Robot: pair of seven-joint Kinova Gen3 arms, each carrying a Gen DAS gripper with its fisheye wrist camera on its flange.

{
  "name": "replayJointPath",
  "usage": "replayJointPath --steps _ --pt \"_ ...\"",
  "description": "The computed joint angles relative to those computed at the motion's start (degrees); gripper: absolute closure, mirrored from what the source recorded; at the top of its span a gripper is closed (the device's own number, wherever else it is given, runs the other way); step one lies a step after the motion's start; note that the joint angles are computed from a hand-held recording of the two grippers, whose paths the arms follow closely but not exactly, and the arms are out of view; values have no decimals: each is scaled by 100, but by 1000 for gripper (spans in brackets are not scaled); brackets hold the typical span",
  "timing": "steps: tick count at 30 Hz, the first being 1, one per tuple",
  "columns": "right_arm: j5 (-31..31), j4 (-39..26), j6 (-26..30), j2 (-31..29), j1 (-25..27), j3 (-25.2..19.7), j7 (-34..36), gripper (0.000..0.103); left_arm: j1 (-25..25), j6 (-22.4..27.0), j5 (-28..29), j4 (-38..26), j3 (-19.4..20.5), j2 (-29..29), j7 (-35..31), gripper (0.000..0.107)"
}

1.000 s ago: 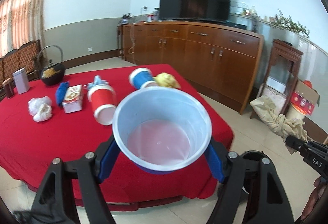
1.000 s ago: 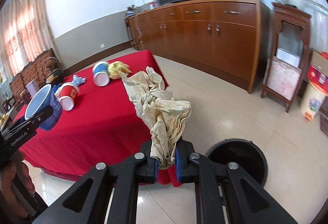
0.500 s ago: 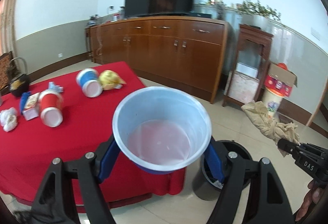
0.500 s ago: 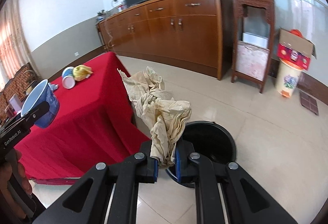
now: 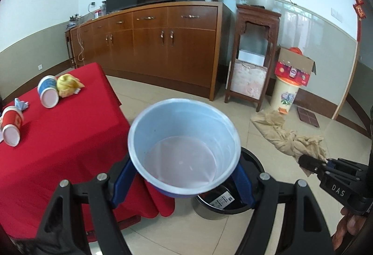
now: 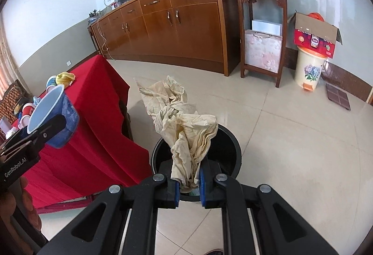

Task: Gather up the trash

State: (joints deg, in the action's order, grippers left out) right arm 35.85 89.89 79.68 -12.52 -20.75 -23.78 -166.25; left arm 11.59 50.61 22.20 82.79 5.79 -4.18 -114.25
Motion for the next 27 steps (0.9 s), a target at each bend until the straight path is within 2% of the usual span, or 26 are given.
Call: replayJointPath --steps 11,23,27 --pt "-614 576 -642 -37 204 478 393 90 304 -112 -419 93 319 395 262 31" --pt "-1287 1153 -1471 243 478 1043 1096 90 581 103 -747 -30 457 1079 589 31" --pt "-1539 1272 -1849 489 578 1341 1629 89 542 506 -634 -330 603 1528 474 30"
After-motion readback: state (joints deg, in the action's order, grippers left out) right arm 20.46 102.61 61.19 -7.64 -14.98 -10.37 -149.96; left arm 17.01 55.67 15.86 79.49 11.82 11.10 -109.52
